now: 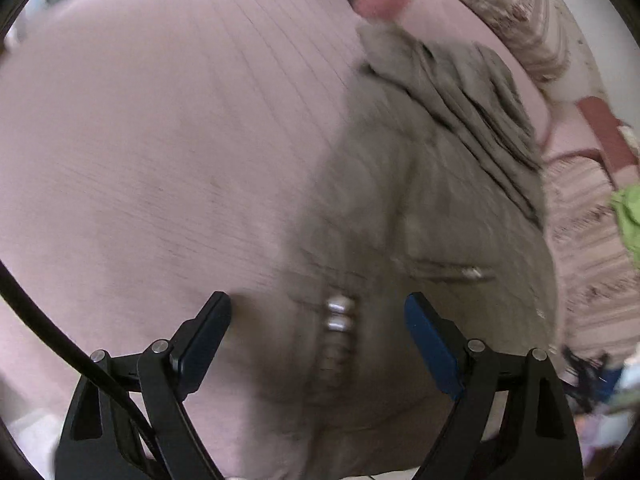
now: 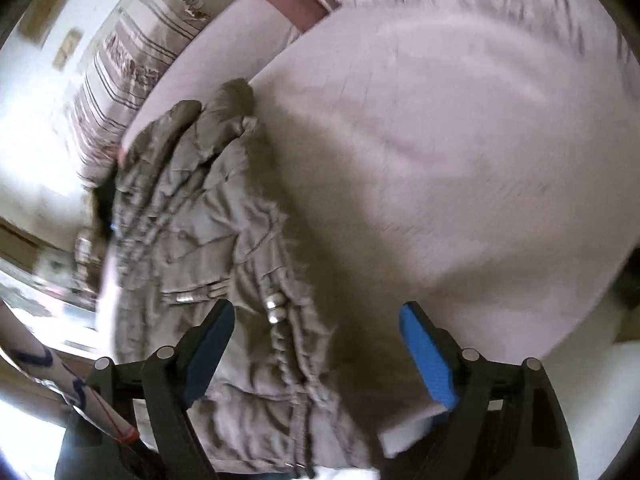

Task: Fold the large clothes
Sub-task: 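Grasp the jacket hem with both grippers and lift it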

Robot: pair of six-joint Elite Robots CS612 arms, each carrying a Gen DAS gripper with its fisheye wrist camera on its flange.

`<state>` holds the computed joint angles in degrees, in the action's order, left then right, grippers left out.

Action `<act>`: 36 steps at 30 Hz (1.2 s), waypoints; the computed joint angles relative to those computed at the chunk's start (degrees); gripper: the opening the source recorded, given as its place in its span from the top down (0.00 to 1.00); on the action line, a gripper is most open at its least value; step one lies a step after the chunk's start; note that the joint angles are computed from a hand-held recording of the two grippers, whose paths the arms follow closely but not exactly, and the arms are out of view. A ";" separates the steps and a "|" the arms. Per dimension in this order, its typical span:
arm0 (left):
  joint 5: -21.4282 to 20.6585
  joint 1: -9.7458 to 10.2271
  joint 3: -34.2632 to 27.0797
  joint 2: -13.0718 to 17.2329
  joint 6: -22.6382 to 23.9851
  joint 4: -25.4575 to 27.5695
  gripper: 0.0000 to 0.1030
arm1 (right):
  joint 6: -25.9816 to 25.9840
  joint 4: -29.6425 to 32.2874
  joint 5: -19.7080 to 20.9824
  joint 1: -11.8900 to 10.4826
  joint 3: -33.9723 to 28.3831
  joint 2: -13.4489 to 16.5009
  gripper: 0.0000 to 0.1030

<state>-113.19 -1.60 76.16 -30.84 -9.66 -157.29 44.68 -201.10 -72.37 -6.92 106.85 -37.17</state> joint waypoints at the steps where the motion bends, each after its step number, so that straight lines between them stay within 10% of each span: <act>1: 0.80 -0.37 0.58 -0.06 0.32 -1.56 0.12 | 1.42 -1.32 2.02 -0.23 -0.55 1.03 0.14; 9: -8.81 -0.75 4.59 -1.60 2.76 -3.77 0.12 | 10.94 -13.51 14.99 -1.74 -3.96 6.87 0.15; 16: -18.13 1.02 6.58 -1.80 -1.20 -7.43 0.12 | 4.70 -11.19 19.76 -0.85 -2.31 6.04 0.17; 21: -16.34 0.33 3.16 -0.22 1.85 1.39 0.12 | 3.57 -11.34 24.40 -0.45 -2.36 7.03 0.23; 32: -16.25 -1.27 4.86 -1.10 3.59 0.21 0.13 | -1.68 -6.13 22.59 4.35 -7.60 7.16 0.24; 36: -13.16 -1.97 7.49 -2.24 -0.14 -2.59 0.47 | -3.87 -4.50 22.09 4.48 -7.12 6.43 0.34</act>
